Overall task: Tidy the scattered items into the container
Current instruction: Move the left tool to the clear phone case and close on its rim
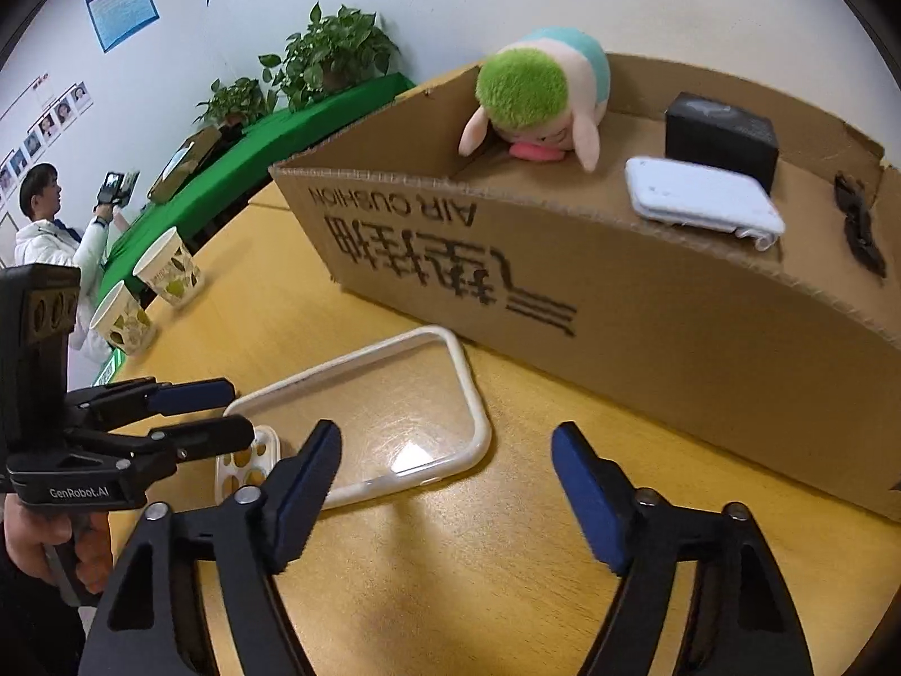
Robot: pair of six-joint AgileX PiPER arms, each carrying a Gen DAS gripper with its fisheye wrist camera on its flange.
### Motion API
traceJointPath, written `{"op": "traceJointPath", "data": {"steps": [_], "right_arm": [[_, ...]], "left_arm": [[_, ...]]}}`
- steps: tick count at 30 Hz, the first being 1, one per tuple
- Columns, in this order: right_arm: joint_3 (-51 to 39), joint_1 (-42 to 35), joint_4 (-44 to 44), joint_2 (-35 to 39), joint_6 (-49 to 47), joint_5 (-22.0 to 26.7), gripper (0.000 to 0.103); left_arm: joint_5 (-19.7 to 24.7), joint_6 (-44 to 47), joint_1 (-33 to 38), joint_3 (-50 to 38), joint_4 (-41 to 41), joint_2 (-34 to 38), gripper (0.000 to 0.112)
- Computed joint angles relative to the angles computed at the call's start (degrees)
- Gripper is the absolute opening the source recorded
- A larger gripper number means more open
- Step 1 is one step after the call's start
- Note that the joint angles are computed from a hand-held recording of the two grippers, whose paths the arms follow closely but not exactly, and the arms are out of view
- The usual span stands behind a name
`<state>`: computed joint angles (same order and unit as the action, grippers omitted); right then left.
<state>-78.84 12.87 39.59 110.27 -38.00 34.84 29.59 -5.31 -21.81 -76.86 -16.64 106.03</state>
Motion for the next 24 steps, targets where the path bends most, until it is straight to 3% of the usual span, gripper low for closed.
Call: {"op": "traceJointPath", "data": {"steps": [3,6,9,11,13,15,20,24], "right_arm": [[0.8,-1.0,5.0,0.3,-5.7,2.4,0.075],[1.6,-2.3,9.9,-0.2,-12.7,10.1,0.075],[5.2,-1.9,10.8,-3.3,-18.3,13.8,0.075],[7.3,-2.0,10.0,-6.1,-20.1,11.5,0.082],[6.1,-3.8,10.0,-6.4,-19.2,9.5,0.099],[1.9,-5.9,11.6,-3.5,-18.4,10.7,0.099],[-10.6,-6.9,14.2,7.6,-17.2,20.9,0.099],[-10.0,-7.3,18.4,8.9,-21.1,22.6,0.1]], "left_arm": [[0.7,2.4,-0.5,-1.1,-1.0,0.7,0.047],[1.4,4.9,-1.0,-2.5,-1.9,1.7,0.047],[3.5,7.0,-1.3,-5.5,-2.6,3.4,0.047],[5.1,7.8,-1.2,-6.7,-2.5,3.9,0.047],[6.6,10.1,-1.1,-6.8,-3.9,3.6,0.047],[6.8,11.7,-1.6,-5.9,-3.6,2.6,0.05],[7.9,9.8,-5.4,-5.4,3.9,1.7,0.063],[6.8,5.9,-8.3,-5.4,10.0,1.8,0.072]]}}
